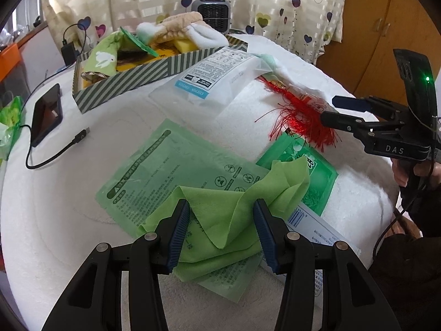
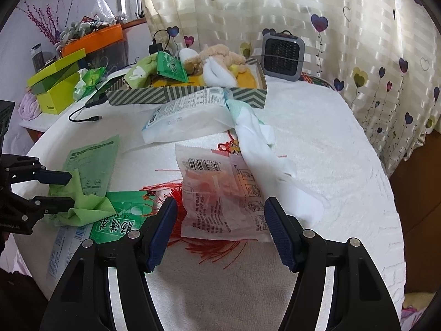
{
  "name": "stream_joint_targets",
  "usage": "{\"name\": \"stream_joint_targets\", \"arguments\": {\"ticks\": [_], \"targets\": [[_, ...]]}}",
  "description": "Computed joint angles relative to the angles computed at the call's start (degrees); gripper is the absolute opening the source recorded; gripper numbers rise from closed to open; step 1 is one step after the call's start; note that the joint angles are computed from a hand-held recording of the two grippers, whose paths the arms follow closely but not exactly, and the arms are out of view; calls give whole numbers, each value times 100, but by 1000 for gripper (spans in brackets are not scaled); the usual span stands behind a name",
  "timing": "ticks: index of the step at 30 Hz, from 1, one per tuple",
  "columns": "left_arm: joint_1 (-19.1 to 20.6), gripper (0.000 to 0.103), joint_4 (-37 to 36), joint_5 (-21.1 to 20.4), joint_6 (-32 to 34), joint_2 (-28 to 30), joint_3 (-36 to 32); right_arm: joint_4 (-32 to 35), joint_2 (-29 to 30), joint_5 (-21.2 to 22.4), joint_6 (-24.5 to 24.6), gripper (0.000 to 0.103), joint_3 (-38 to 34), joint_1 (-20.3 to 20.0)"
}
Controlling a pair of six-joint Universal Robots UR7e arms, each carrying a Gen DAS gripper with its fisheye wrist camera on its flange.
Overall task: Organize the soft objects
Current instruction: 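Close the left gripper on the green cloth while the right gripper closes on the clear bag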
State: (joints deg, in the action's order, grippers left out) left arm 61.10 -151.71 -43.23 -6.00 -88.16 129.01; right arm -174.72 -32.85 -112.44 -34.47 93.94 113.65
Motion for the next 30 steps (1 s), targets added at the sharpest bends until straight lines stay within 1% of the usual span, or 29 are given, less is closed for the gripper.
{"name": "stream_joint_targets", "arguments": {"ticks": [1, 3, 5, 9, 11, 12, 13, 14, 17, 19, 21, 26, 28, 30], "targets": [[14, 46, -29, -20, -7, -2, -2, 10, -1, 15, 23, 66, 0, -8], [6, 35, -50, -12, -46, -14, 8, 33, -9, 44, 54, 66, 9, -19], [28, 30, -85, -53, -42, -19, 2, 32, -15, 66, 57, 65, 17, -22], [50, 15, -164, -103, -30, -30, 15, 85, -16, 77, 89, 53, 9, -26], [54, 12, -200, -127, -21, -37, 24, 146, -17, 90, 118, 50, -2, -23], [57, 8, -224, -141, -15, -42, 30, 169, -19, 98, 123, 49, -4, -25], [58, 7, -247, -147, -10, -47, 36, 195, -23, 116, 126, 44, -5, -27], [59, 5, -289, -164, 5, -57, 47, 215, -27, 130, 122, 41, -4, -28], [47, 4, -508, -197, 34, -109, 102, 234, -43, 187, 79, 36, 13, -27], [49, 3, -573, -240, 51, -145, 106, 225, -64, 259, 67, 30, 37, -34], [17, 3, -637, -190, 84, -161, 129, 199, -74, 312, 41, 27, 51, -31], [-23, 3, -840, -229, 183, -196, 150, 186, -96, 384, 28, 21, 64, -30], [-37, 3, -910, -217, 202, -205, 158, 136, -111, 420, 34, 17, 87, -33], [-48, 3, -947, -189, 214, -217, 163, 66, -124, 453, 19, 16, 109, -31]]}}
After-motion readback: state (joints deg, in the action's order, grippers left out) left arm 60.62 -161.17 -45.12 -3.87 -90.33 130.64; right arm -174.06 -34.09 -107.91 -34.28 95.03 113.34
